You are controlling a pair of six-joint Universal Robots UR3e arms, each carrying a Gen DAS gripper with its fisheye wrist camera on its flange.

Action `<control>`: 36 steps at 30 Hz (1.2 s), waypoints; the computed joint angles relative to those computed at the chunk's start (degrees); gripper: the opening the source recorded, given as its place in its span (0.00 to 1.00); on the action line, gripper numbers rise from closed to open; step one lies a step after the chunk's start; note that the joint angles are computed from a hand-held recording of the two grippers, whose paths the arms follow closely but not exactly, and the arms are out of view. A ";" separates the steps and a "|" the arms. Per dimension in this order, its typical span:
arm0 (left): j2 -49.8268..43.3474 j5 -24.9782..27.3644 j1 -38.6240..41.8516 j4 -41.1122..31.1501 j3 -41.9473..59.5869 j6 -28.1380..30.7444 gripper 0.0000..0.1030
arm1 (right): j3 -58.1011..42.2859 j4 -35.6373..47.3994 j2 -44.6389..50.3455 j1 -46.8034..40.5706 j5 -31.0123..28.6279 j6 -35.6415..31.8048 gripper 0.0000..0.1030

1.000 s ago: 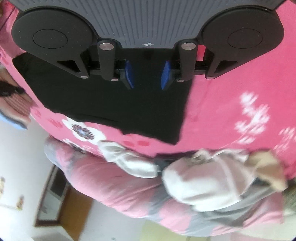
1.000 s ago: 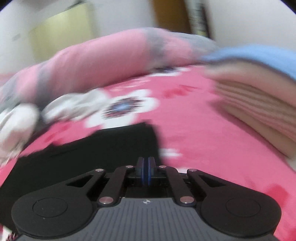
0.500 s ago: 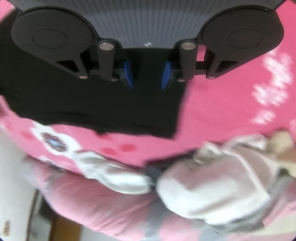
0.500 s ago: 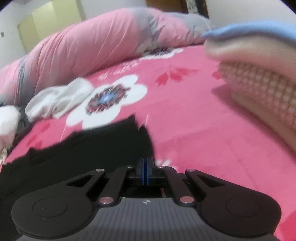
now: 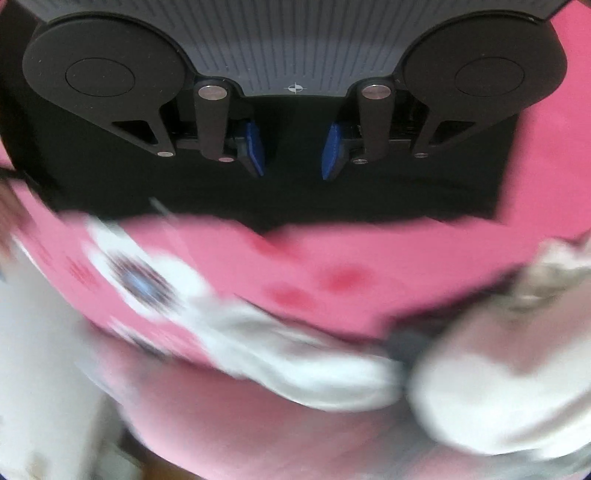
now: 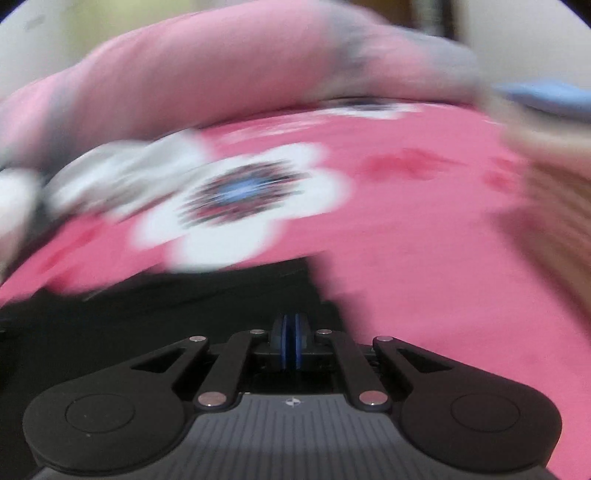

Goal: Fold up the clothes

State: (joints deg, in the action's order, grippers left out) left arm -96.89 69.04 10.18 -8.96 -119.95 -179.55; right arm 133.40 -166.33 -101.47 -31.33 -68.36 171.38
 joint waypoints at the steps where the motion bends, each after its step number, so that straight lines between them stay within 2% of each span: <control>1: 0.03 -1.94 2.84 0.00 0.02 -2.08 0.35 | 1.40 -0.45 -1.11 -3.87 3.09 1.44 0.02; 4: 3.23 -6.89 9.21 0.53 -2.98 -4.50 0.36 | 5.62 -2.00 -6.88 -9.15 9.43 1.08 0.04; 7: 8.28 -12.87 12.88 -1.81 -6.97 -0.32 0.39 | 6.38 0.03 -9.23 -10.26 17.76 -0.49 0.06; 9: 10.12 -14.23 13.39 -6.11 -7.33 4.56 0.42 | 3.35 -3.52 -2.56 -4.58 11.51 0.14 0.19; 11: 9.68 -11.01 11.80 -7.37 -6.58 7.02 0.42 | -0.09 -6.71 4.06 1.15 4.82 1.42 0.19; 13: 8.19 -5.68 10.21 -3.74 -7.20 6.55 0.40 | -3.24 -8.27 9.43 5.42 -0.19 1.69 0.19; 15: 7.42 -2.80 10.49 3.03 -10.02 4.80 0.38 | -0.50 -14.33 8.91 3.24 -3.45 6.31 0.19; 16: 6.78 -1.36 10.37 7.33 -11.44 3.67 0.40 | 0.95 -17.25 8.63 1.86 -4.51 8.24 0.19; 18: 5.99 1.51 10.46 12.98 -13.43 1.88 0.41 | 5.56 -22.37 6.64 -1.86 -1.59 10.65 0.19; 19: 6.44 1.76 11.03 12.05 -13.55 1.34 0.42 | 7.80 -24.85 5.67 -3.86 -0.01 11.87 0.19; 22: 9.80 -5.13 17.08 5.74 -14.68 1.22 0.42 | 13.32 -29.19 3.21 -9.64 5.24 15.02 0.19; 25: 11.76 -9.51 21.08 2.54 -15.45 0.92 0.42 | 9.51 -27.35 9.83 -7.22 4.42 17.19 0.19; 26: 11.81 -9.57 21.25 2.66 -15.57 0.59 0.42 | 8.84 -24.94 9.59 -6.96 4.00 16.52 0.19; 36: 9.30 -6.02 18.67 7.84 -16.17 1.04 0.42 | 9.83 -25.08 9.21 -6.39 3.31 16.66 0.20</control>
